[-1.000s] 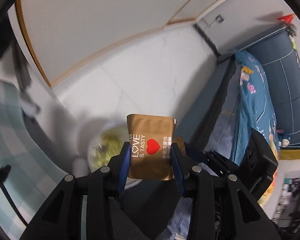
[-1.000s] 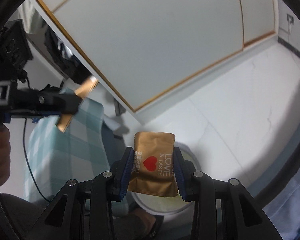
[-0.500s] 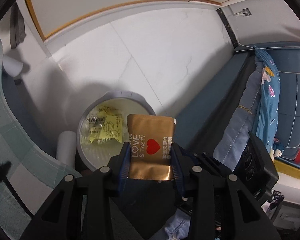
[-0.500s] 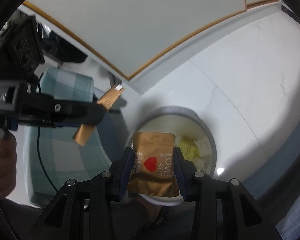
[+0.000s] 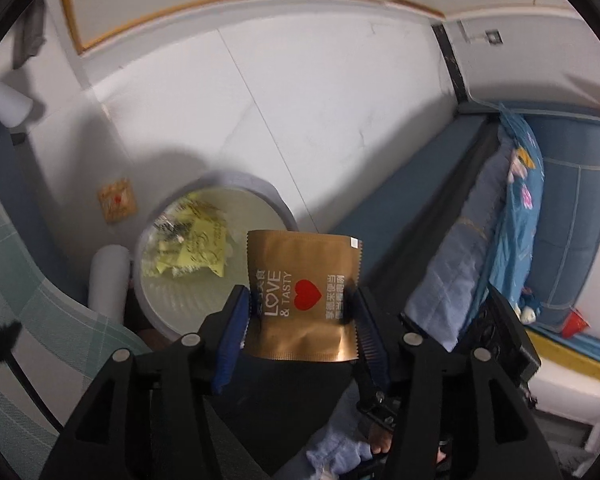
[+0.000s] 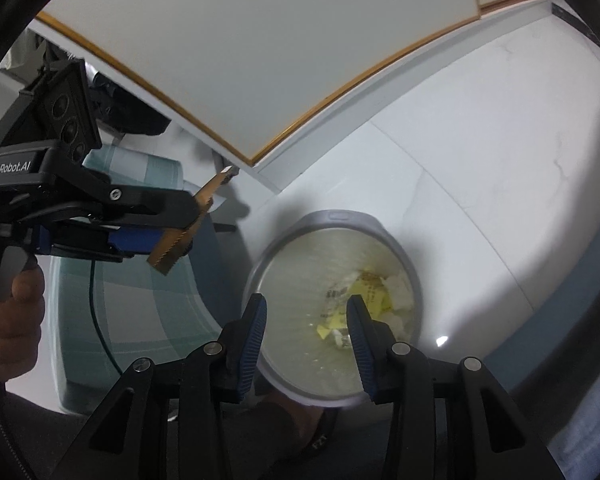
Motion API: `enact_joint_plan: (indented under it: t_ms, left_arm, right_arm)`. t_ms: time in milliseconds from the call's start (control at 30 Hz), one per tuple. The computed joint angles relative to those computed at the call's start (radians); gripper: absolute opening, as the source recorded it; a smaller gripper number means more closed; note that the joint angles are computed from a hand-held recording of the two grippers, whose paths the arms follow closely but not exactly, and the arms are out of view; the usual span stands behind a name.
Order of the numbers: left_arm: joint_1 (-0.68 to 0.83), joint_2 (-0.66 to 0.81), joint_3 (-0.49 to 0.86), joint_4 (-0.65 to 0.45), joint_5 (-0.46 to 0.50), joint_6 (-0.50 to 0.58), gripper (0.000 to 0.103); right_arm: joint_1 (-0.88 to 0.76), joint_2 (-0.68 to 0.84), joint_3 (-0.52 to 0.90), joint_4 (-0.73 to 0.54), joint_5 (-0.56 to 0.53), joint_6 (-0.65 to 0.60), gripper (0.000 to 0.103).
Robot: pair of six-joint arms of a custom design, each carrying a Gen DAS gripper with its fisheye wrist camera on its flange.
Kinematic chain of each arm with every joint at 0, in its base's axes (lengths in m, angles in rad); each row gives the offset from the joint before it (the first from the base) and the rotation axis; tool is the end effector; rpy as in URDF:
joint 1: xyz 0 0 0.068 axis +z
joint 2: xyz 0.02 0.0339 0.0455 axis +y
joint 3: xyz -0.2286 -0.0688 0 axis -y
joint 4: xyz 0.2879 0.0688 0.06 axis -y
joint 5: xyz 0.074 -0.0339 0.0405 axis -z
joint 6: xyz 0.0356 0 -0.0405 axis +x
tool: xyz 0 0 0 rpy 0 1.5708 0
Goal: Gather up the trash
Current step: 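Open both tools above the bin to drop the brown packets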
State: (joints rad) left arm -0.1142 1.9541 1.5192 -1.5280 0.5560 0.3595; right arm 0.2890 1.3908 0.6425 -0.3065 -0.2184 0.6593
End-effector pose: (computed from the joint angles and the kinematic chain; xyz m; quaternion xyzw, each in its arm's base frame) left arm 0.3476 -0.0588 0.1623 -0.1693 -0.9294 0.2901 0.1530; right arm 0.2705 0.0885 0.0919 0.1496 0.9498 0.2096 0.1775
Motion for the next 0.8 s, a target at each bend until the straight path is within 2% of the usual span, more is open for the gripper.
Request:
enact_joint_plan:
  t_ms: [33,100,333,667,800]
  left_arm:
    - [0.002,0.001,-0.002,-0.002,-0.009,0.006,0.055]
    - [0.000,0.012,0.000,-0.015,-0.014,0.005,0.069]
    - [0.026,0.002,0.006,-0.003,-0.049,-0.014,0.070]
    - [0.039,-0.109,-0.045,0.054,-0.120,-0.002,0.070]
    - [0.048,-0.190,-0.048,0.068,-0.143,-0.017,0.070]
  right_arm:
    - [-0.003,-0.023,-0.012,-0.012,0.004,0.005,0.043]
    - [-0.006,-0.049,-0.025,-0.036,0.010,0.004,0.047]
    - [-0.016,-0.142,-0.067,-0.084,0.009,-0.003,0.054]
    - [-0.010,-0.204,-0.073,-0.109,0.024,0.004,0.055]
    - [0.011,-0.231,-0.045,-0.157,0.048,0.016,0.069]
